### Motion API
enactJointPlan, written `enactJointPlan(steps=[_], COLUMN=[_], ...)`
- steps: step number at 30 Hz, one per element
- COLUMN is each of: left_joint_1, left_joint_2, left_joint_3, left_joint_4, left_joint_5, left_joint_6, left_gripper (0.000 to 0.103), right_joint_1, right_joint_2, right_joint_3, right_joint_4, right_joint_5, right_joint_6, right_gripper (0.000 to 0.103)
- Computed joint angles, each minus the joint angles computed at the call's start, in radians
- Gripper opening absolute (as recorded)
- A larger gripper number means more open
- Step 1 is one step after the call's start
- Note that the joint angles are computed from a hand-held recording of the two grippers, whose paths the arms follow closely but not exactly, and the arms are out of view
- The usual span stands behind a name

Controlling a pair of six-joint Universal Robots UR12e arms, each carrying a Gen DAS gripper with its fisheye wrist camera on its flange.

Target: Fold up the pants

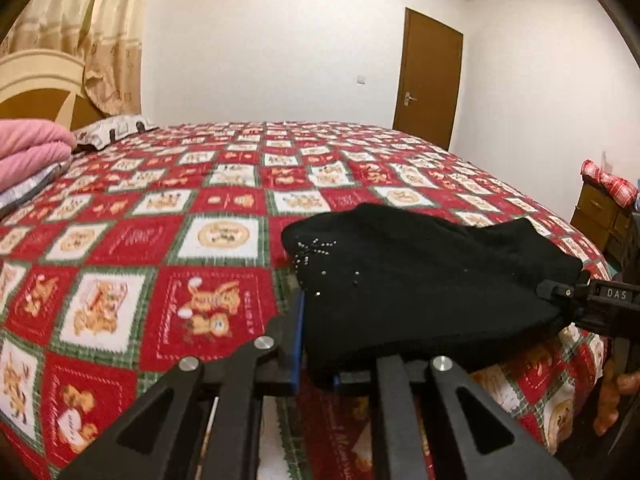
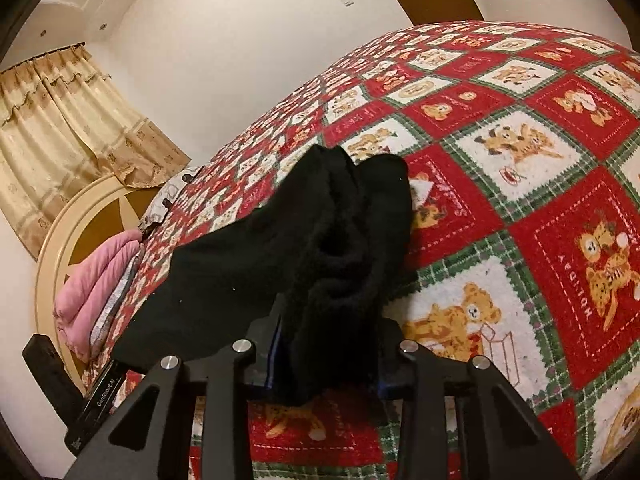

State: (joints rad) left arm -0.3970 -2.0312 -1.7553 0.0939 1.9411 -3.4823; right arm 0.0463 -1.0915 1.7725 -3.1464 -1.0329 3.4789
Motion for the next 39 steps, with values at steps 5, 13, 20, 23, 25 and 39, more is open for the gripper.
enactJointPlan(steps=[5,13,20,23,25,39], left_joint_1=[0.015,0.073,0.092,0.12,0.137,0.185], left_joint_2=[0.01,0.096,0.09,0.115,0.141,0.065], left_joint_3=[0.007,-0.093,-0.04,-0.027,-0.045,0.031], left_joint_4=[-0.09,-0.11,-0.104,-0.245,-0.296,-0.292], left_joint_5=[-0.049,-0.265,-0.346,-0.466,-0.499,-0.64], left_joint_6=[0.0,-0.091,-0.018,0.13,0.201,-0.153], left_gripper=[0.016,0.053,0.065,0.066,0.066,0.067], right_joint_1=[0.001,-0.01,-0.014,-0.021,-0.02,-0.023], right_joint_2=[-0.002,0.006,0.006,0.011,0.01,0.012], right_joint_3=[-0.005,0.004,0.014,0.013,0.014,0.017], right_joint_4=[0.022,0.02,-0.004,-0.008,-0.009,-0.02], right_joint_5=[-0.012,0.015,0.021,0.043,0.042,0.055], right_joint_6=[-0.028,-0.03,0.002,0.02,0.016,0.048], right_gripper=[0.035,0.035,0.035,0.035,0.035,0.035])
